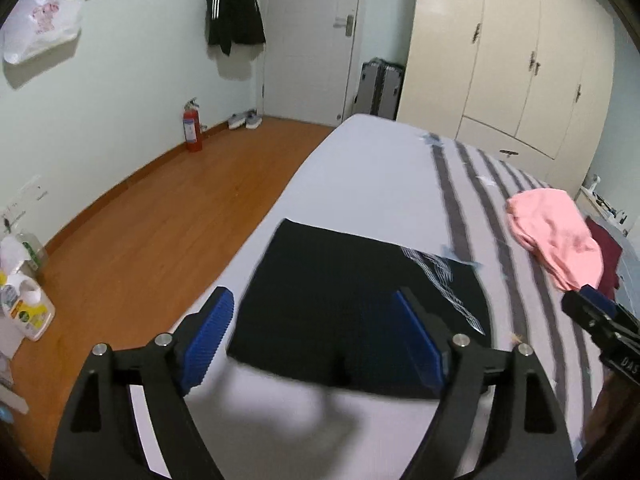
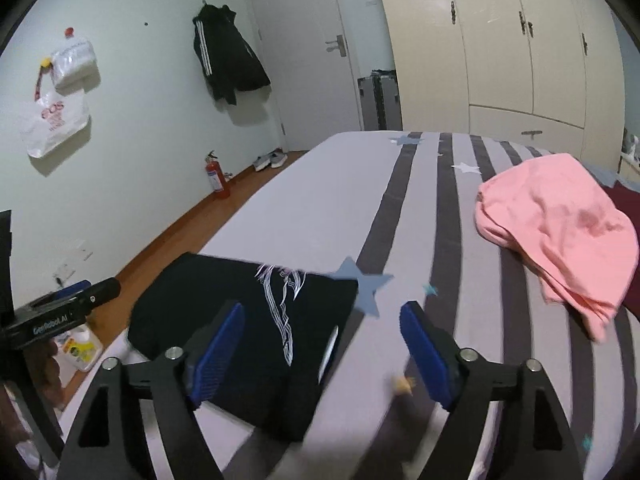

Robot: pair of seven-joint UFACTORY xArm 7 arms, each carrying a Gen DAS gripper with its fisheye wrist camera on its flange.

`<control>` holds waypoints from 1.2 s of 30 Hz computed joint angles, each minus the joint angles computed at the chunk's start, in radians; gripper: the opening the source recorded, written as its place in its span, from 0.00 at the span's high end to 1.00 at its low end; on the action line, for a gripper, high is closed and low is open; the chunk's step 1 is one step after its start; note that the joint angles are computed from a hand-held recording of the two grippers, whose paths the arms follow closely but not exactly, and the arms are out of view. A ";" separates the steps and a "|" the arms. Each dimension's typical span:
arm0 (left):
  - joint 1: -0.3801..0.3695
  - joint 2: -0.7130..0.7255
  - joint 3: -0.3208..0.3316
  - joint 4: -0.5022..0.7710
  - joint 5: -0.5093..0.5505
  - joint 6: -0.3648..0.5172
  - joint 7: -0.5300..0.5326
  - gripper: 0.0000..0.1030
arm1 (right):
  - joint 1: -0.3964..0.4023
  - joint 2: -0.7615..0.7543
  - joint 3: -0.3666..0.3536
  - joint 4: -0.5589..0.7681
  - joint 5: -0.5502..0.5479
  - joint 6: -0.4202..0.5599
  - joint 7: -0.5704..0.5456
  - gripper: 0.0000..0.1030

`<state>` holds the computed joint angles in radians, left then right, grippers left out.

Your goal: Fold clothes

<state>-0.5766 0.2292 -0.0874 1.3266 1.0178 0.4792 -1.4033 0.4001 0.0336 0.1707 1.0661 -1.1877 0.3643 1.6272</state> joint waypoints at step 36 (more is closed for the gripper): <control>-0.512 -0.255 -0.514 -0.154 0.025 0.998 -0.543 0.01 | 0.360 -1.384 0.480 -0.778 0.961 0.472 -0.426 0.01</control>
<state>-1.0887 -0.0257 -0.6018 1.1724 1.0428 1.4777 -1.9467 0.7598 -1.3505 0.6504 0.2881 -0.2271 0.8364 1.2008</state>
